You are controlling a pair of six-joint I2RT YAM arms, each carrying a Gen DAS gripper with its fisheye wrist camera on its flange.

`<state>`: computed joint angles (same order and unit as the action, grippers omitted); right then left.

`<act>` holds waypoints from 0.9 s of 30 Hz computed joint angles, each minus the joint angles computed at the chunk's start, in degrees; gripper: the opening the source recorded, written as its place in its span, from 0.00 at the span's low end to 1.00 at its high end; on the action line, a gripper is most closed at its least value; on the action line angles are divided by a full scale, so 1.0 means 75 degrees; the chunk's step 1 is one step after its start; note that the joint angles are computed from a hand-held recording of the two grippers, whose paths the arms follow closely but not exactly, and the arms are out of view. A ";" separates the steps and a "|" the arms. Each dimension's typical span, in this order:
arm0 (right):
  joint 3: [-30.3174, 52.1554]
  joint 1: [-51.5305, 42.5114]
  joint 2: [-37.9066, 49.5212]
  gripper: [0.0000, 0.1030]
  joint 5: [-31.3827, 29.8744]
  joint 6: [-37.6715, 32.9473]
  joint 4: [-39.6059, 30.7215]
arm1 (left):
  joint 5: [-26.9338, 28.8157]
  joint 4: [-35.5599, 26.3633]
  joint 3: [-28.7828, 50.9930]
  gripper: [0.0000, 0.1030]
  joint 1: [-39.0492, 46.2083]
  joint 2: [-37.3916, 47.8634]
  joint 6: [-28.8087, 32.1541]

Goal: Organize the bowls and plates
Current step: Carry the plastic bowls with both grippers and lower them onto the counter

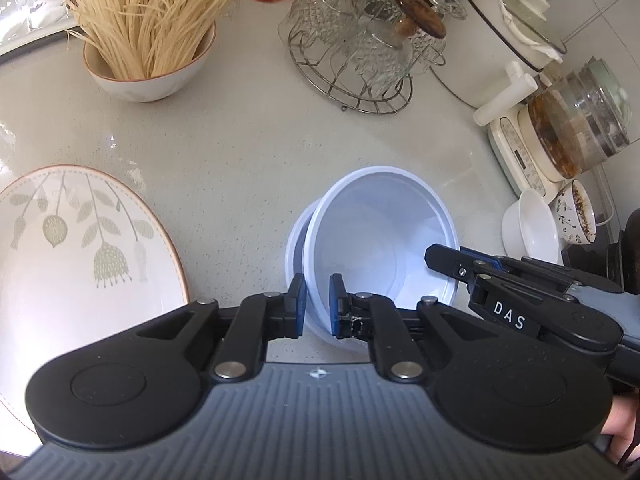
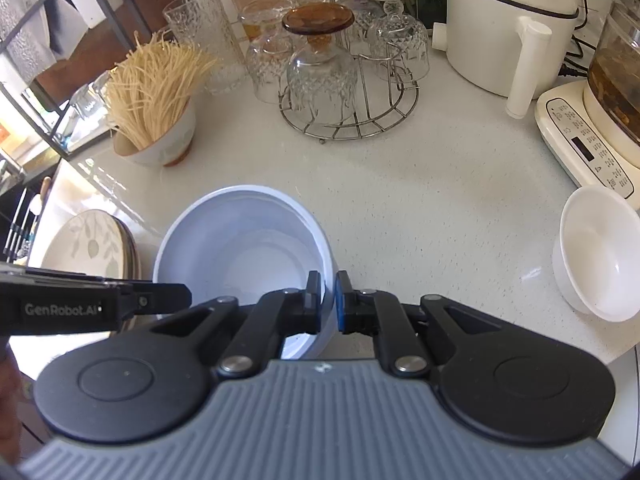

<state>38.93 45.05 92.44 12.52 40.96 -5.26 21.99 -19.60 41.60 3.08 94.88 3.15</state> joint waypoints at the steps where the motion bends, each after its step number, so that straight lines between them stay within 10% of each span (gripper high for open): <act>1: -0.0017 -0.0005 0.0015 0.10 -0.0022 0.0021 0.0026 | -0.0027 0.0009 0.0009 0.12 0.0007 0.0022 -0.0003; 21: 0.0093 -0.0105 0.0259 0.13 -0.0038 0.0503 0.0229 | -0.0024 -0.0177 0.0138 0.25 0.0140 -0.0043 0.0509; 27: -0.0088 -0.0050 -0.0209 0.36 0.0281 0.0735 0.0324 | 0.0070 -0.0333 0.0257 0.28 0.0071 -0.0536 0.0808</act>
<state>38.27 44.67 90.87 14.63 46.48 -2.83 22.51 -22.10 43.53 3.62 90.86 9.21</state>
